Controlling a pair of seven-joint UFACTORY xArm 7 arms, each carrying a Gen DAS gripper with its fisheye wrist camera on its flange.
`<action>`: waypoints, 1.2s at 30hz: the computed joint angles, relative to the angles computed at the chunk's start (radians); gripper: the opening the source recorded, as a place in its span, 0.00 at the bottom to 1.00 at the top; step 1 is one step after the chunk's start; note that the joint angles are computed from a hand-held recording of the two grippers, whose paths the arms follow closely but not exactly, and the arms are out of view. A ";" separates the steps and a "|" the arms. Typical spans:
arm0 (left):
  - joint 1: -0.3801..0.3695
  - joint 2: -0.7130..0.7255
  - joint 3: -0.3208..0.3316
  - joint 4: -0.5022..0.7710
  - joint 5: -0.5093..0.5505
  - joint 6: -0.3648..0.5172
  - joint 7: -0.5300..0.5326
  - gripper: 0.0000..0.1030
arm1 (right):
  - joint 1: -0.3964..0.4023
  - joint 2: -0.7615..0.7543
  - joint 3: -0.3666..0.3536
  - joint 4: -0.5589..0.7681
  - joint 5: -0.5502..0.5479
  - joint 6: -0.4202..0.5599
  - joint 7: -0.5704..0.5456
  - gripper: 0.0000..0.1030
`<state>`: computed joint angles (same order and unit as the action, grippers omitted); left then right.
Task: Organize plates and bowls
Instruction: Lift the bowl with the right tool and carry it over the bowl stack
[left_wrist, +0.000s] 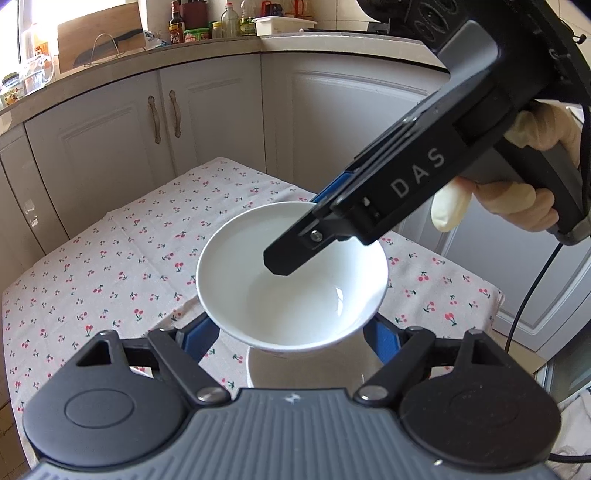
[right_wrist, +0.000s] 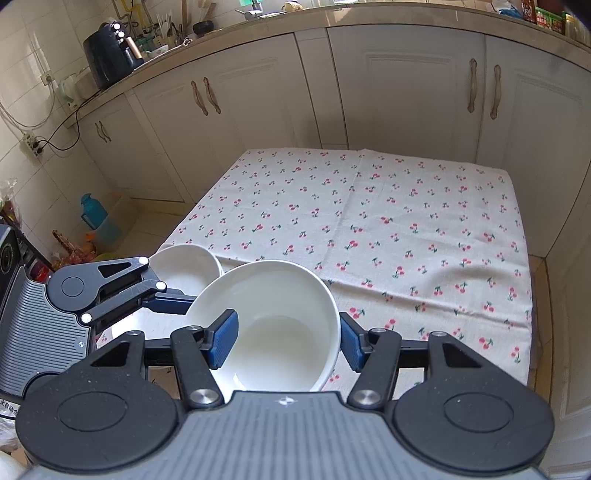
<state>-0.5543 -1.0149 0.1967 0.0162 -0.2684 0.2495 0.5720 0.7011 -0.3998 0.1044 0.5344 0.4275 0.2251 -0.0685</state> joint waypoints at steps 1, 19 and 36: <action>0.001 -0.010 0.000 -0.005 -0.001 0.008 -0.002 0.82 | -0.001 -0.004 0.005 -0.006 -0.002 -0.001 0.005 0.62; 0.057 -0.211 -0.038 -0.094 0.012 0.155 -0.027 0.82 | 0.013 -0.034 0.048 -0.075 -0.076 -0.012 0.137 0.62; 0.072 -0.241 -0.037 -0.110 0.007 0.191 -0.019 0.82 | 0.022 -0.008 0.050 -0.080 -0.108 -0.014 0.177 0.62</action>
